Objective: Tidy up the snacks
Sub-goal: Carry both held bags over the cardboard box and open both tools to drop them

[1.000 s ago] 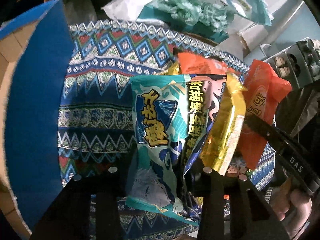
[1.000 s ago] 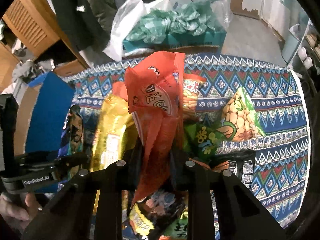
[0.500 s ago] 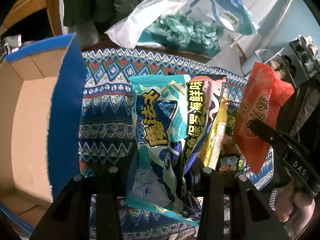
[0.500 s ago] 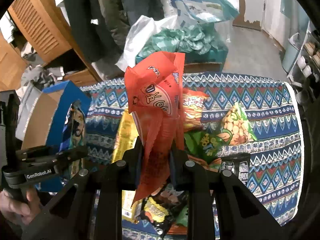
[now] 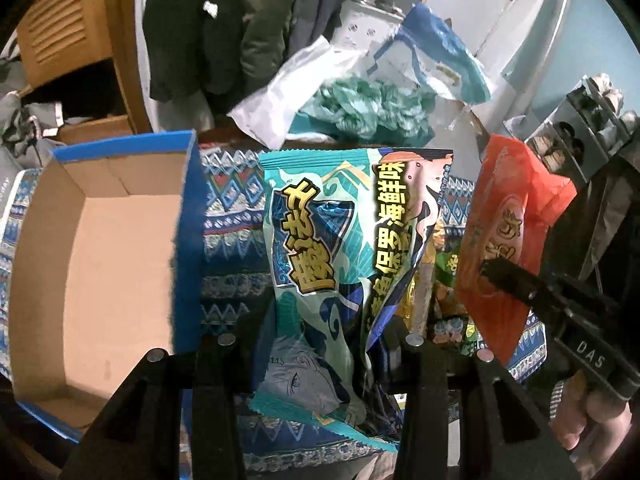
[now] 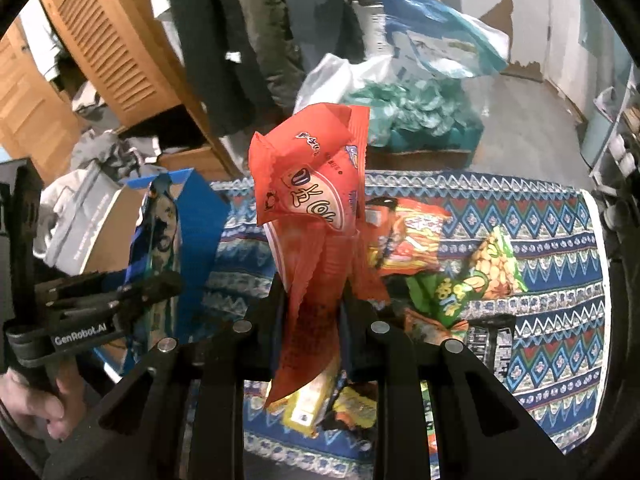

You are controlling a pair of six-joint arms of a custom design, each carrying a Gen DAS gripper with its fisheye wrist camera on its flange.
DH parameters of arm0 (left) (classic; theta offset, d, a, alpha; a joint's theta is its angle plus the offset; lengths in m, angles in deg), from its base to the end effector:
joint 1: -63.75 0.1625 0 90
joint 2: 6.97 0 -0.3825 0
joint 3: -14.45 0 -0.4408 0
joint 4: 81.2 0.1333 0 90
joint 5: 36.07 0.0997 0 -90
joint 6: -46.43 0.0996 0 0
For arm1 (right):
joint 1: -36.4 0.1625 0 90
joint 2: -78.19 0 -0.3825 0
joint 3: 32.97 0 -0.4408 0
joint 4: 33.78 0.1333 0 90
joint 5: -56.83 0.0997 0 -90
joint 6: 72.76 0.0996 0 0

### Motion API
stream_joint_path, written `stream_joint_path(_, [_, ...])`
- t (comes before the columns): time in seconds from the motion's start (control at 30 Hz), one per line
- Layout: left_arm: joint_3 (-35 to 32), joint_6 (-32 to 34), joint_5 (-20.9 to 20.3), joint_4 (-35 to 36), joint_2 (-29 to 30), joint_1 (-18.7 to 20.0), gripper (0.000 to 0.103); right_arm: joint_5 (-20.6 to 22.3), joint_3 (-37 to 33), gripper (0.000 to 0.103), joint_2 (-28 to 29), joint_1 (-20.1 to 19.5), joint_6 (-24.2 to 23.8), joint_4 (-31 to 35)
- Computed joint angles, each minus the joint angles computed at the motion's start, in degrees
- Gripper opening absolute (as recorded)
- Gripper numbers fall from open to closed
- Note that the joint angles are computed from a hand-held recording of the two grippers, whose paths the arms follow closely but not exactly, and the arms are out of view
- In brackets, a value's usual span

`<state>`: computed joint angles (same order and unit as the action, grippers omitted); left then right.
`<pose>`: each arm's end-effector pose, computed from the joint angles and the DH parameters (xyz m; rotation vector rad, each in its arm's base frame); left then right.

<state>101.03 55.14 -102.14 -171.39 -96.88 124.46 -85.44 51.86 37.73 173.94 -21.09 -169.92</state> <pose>-0.1155 -0.5610 0.4859 0.8738 2.5923 -0.1863 0.5589 -0.4375 0.0446 -0.1052 -2.4109 0.9259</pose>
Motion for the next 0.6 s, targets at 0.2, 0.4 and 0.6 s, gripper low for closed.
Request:
stream_joint_path(0.2, [-1.72, 1.11, 0.63, -0.24, -0.56, 0.26, 0.042, 0.78, -5.00, 0.022, 3.53, 0.83, -3.26, 0.70])
stream_joint_path(0.4, [-4.54, 1.57, 0.63, -0.24, -0.24, 1.55, 0.042, 2.45, -10.33, 0.022, 7.29, 0.86, -7.03, 0.25])
stream_joint_path(0.6, [-7.61, 1.50, 0.81, -0.48, 0.59, 3.72, 0.042, 4.79, -18.04, 0.022, 12.68, 0.55, -11.20, 0.63])
